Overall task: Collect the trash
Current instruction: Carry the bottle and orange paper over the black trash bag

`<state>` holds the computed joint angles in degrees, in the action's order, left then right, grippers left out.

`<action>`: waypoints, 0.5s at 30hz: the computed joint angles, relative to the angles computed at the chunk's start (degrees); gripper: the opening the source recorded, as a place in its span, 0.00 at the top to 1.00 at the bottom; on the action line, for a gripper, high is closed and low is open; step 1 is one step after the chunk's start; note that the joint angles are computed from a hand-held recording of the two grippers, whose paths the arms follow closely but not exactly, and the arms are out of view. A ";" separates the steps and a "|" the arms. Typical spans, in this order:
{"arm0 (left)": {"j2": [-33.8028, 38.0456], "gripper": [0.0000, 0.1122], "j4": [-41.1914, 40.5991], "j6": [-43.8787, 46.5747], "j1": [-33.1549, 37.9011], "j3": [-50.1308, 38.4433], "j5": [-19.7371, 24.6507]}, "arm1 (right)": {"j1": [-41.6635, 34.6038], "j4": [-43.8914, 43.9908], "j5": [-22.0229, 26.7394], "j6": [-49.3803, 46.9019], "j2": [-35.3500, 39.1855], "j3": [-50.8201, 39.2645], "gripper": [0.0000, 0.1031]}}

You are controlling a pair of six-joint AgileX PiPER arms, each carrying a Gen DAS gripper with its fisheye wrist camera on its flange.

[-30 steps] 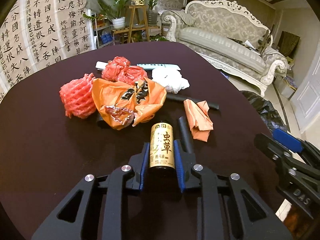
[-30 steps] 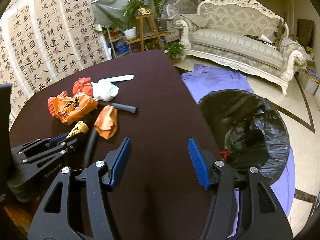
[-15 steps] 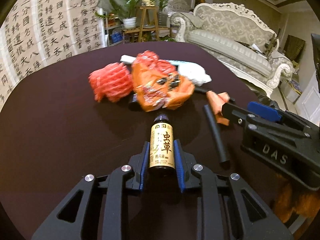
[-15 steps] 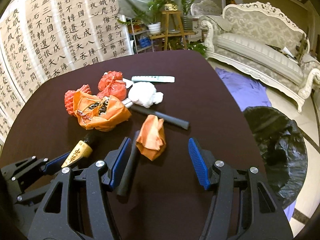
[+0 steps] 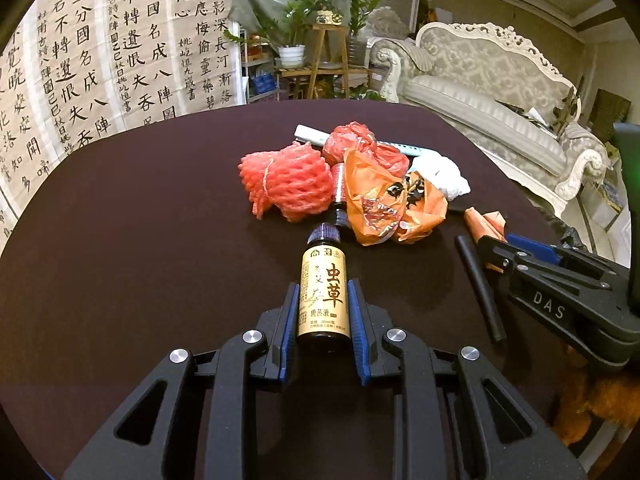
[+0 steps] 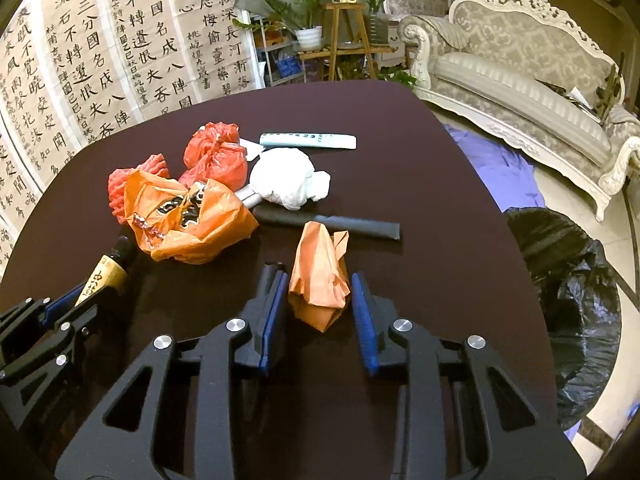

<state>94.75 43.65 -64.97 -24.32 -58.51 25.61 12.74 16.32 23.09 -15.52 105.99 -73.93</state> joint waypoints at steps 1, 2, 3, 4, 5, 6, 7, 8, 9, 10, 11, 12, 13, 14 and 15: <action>-0.04 0.78 0.25 -0.33 -0.19 0.03 -0.01 | -0.11 0.41 -0.17 -0.46 -0.27 0.32 0.72; 0.00 0.78 0.30 -0.40 -0.27 -0.01 -0.10 | -0.23 0.94 -0.29 -0.92 -0.49 0.66 0.72; -0.05 0.78 -0.14 -0.04 -0.47 -0.14 -0.18 | -0.54 1.88 -0.38 -1.81 -0.96 1.24 0.73; -0.15 0.78 -0.62 0.42 -0.59 -0.33 -0.24 | -0.73 2.50 -0.78 -2.51 -1.44 2.00 0.73; -0.29 0.78 -0.45 0.24 -0.82 -0.29 -0.30 | -0.97 2.83 -1.27 -3.01 -2.15 2.93 0.73; -0.55 0.78 -0.06 -0.15 -1.42 -0.37 -0.12 | -0.93 2.45 -1.72 -2.66 -2.76 3.69 0.73; -0.79 0.78 0.13 -0.34 -1.84 -0.40 -0.15 | -1.26 2.53 -2.33 -3.01 -3.87 5.08 0.73; -0.98 0.78 0.11 -0.24 -2.01 -0.45 -0.33 | -1.68 3.01 -2.65 -3.64 -4.59 5.94 0.73; -1.21 0.78 0.44 -0.55 -2.53 -0.54 -0.49 | -2.11 3.52 -2.99 -4.19 -5.50 6.97 0.73; -1.34 0.78 0.83 -0.88 -3.08 -0.69 -0.51 | -2.87 4.03 -3.38 -4.80 -6.59 8.12 0.73; -1.21 0.78 1.03 -0.96 -3.48 -1.06 -0.51 | -3.66 4.03 -3.86 -4.91 -7.64 9.18 0.73; -1.09 0.78 1.63 -1.47 -4.35 -1.45 -0.48 | -4.13 3.34 -4.16 -4.23 -8.32 9.73 0.73; -0.92 0.78 1.78 -1.51 -4.88 -1.84 -0.51 | -5.22 2.54 -4.59 -3.67 -9.35 10.64 0.73; -0.64 0.78 1.71 -1.31 -5.36 -2.35 -0.60 | -6.30 1.56 -5.00 -2.88 -10.17 11.38 0.73; -0.18 0.78 1.52 -0.92 -6.07 -3.14 -0.74 | -7.40 1.18 -5.20 -2.63 -10.83 11.88 0.73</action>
